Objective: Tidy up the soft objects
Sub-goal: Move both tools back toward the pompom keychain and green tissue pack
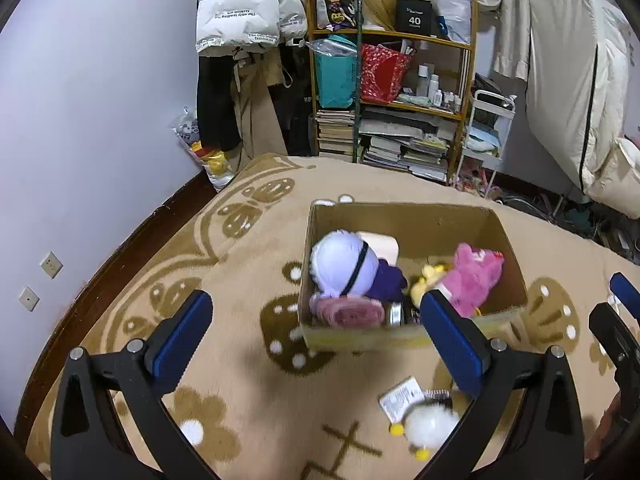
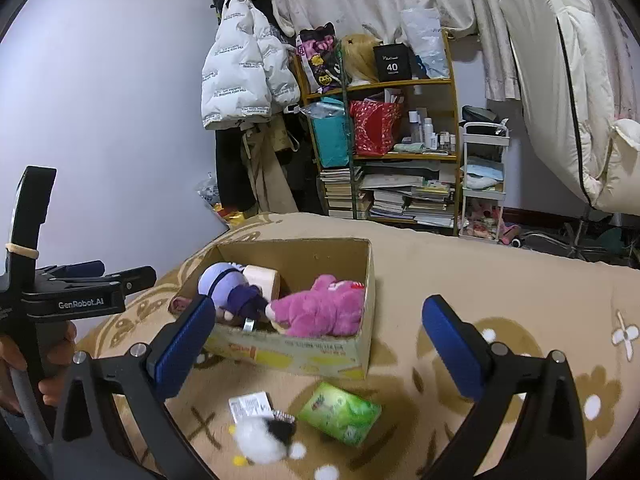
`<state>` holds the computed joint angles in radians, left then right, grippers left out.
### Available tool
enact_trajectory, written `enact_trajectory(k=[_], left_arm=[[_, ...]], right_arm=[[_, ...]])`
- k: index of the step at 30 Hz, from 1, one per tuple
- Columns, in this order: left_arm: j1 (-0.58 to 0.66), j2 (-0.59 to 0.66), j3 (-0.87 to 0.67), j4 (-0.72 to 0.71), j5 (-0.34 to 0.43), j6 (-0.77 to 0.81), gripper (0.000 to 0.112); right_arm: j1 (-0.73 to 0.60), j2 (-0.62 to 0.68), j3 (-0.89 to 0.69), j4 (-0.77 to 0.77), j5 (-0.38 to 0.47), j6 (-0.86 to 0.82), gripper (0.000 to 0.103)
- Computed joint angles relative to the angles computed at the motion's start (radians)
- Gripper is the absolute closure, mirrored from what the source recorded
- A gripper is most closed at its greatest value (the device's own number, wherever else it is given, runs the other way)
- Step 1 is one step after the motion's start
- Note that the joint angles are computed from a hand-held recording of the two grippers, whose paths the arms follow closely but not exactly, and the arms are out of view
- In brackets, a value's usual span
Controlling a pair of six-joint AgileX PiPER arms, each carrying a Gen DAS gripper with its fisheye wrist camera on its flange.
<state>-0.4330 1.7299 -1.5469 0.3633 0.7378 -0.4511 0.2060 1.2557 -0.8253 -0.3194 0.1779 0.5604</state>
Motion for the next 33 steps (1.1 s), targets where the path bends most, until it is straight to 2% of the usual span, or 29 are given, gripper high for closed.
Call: enact_trajectory(k=[4, 11, 15, 17, 24, 29, 33], left_arm=[[-0.007, -0.057, 0.039, -0.058, 0.038, 0.062, 0.010], [-0.093, -0.142, 0.143, 0.060, 0.047, -0.031, 0.010], [-0.141, -0.143, 0.204, 0.171, 0.042, -0.118, 0.010], [-0.144, -0.134, 0.220, 0.149, 0.032, -0.110, 0.010], [-0.128, -0.104, 0.250, 0.053, -0.028, -0.091, 0.010], [-0.133, -0.072, 0.262, 0.014, -0.061, -0.061, 0.010], [-0.133, -0.030, 0.252, -0.026, -0.074, -0.030, 0.010]], right_arm=[[0.035, -0.063, 0.030, -0.085, 0.051, 0.087, 0.000], [0.092, -0.132, 0.056, -0.161, 0.125, 0.196, 0.000], [0.087, -0.129, 0.055, -0.041, 0.137, 0.098, 0.000], [0.074, -0.121, 0.057, 0.046, 0.134, 0.016, 0.000], [0.034, -0.052, 0.060, 0.210, 0.119, -0.124, 0.000], [-0.019, 0.027, 0.056, 0.431, 0.103, -0.308, 0.000], [-0.053, 0.091, 0.045, 0.552, 0.098, -0.403, 0.000]])
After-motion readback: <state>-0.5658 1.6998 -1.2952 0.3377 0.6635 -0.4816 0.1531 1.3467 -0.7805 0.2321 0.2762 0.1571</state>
